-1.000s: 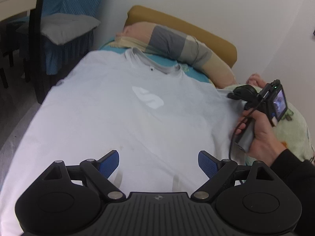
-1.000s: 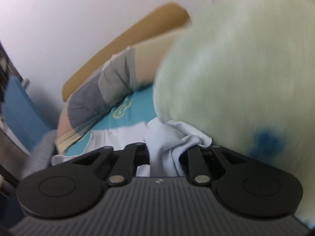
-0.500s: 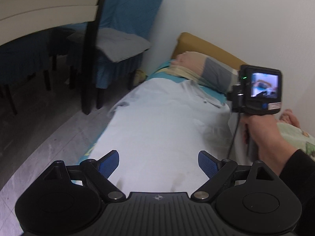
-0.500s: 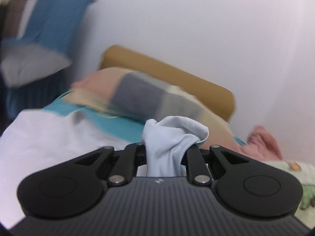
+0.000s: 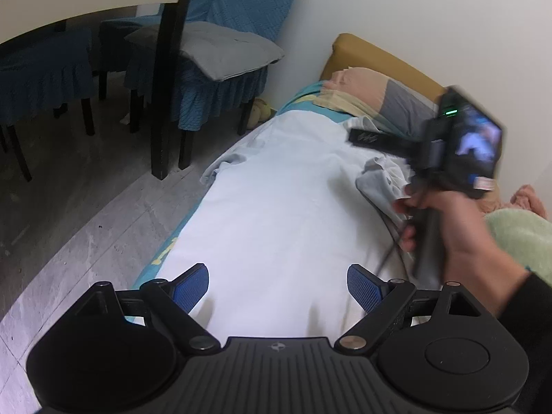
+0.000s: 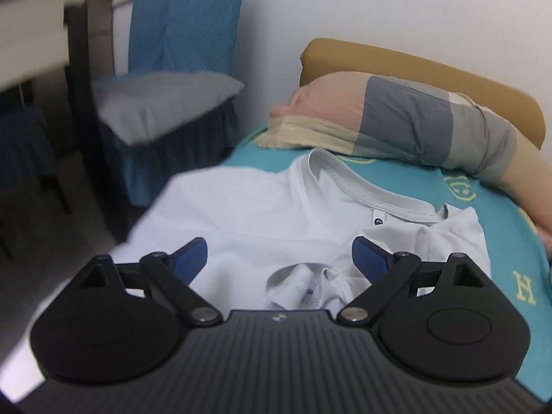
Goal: Fold clothes
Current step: 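Fold the held sleeve across the shirt body with the right gripper, release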
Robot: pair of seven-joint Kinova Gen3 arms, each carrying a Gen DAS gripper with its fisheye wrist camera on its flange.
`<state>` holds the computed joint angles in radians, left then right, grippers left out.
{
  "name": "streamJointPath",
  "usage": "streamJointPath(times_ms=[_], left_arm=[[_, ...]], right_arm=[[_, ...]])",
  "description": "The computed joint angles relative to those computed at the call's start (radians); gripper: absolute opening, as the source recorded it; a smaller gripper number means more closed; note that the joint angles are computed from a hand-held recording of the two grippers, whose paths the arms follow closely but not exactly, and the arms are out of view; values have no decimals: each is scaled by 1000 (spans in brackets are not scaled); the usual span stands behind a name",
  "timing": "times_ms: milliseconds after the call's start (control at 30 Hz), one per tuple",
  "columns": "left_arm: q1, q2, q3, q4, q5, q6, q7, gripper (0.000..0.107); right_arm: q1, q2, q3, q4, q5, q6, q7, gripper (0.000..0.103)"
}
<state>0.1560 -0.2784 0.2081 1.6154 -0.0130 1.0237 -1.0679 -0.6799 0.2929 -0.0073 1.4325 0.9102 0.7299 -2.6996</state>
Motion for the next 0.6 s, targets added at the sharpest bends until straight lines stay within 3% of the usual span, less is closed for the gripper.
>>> streamJointPath(times_ms=[67,133,367,500,600], left_arm=[[5,-6,8,2,-3,-3,-2,89],[8,-16,23,5,-13,-7,2,89],[29,-70,99,-4,-49,24,7,89],[91,-102,99,-10,8,66,-64,89],[98,-88,161,-41,0,110,-78,89]], right_arm=[[-17,-59,9,35,5,5,-46,92],[4,-148,-33,88,-7,26,-75,92],[90,-472,-342,268,-9,305,-312,92],[126,-655,-482,314,-126,468,-342,92],[114,-752,-550,326,-189,589,-370,92]])
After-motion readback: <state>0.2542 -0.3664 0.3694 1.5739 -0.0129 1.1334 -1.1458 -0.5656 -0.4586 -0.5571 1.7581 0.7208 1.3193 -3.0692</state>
